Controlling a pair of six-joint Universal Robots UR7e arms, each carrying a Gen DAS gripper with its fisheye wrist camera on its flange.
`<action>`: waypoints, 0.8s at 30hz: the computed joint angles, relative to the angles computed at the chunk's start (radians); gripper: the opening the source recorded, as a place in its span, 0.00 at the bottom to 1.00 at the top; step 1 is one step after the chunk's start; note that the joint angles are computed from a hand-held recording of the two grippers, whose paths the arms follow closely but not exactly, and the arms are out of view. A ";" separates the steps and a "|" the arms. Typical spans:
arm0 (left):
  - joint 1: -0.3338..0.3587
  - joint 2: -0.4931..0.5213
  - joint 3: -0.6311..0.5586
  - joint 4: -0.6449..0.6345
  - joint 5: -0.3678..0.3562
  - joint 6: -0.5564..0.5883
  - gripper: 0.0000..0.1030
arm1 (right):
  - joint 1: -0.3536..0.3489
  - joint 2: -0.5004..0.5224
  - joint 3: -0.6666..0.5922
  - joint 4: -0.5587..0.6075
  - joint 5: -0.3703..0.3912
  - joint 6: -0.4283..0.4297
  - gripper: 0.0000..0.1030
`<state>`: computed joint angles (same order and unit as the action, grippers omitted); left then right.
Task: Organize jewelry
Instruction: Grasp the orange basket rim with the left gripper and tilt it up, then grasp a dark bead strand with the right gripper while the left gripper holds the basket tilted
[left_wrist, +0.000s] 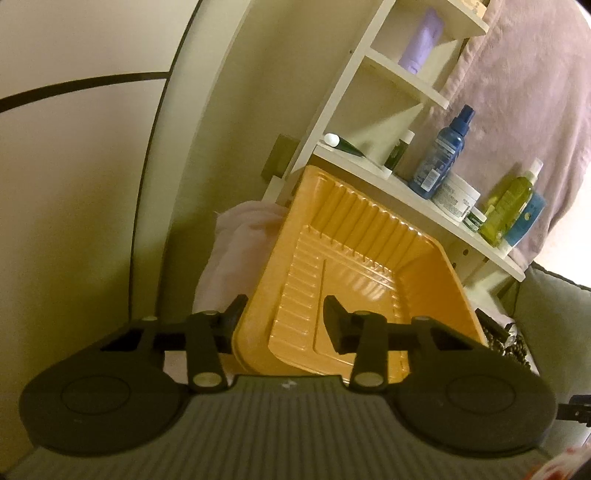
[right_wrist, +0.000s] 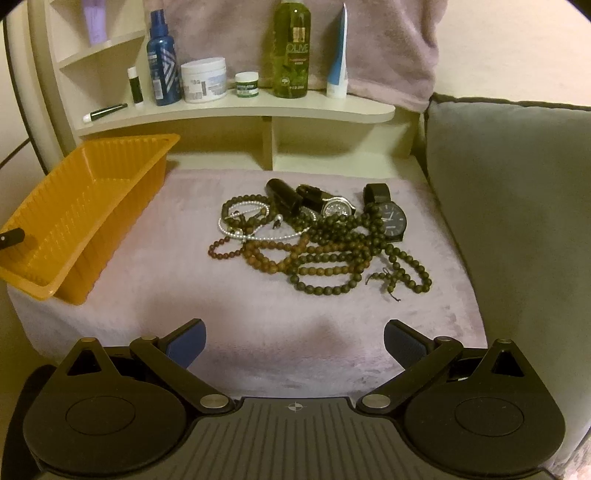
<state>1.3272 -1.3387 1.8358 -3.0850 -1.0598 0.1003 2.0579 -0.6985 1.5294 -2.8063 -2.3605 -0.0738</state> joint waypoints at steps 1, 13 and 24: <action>0.001 0.001 -0.003 0.005 -0.005 -0.004 0.33 | -0.001 0.002 -0.002 0.000 0.000 0.000 0.99; -0.073 -0.005 0.031 -0.004 0.132 0.040 0.04 | -0.012 -0.001 0.003 -0.012 0.021 0.010 0.99; -0.237 0.037 0.077 -0.107 0.386 0.221 0.04 | -0.040 -0.020 0.054 -0.154 0.035 -0.025 0.99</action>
<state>1.0900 -1.3014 1.9131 -3.1920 -0.6736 0.3211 2.0178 -0.7190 1.5837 -2.9605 -2.3254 -0.0993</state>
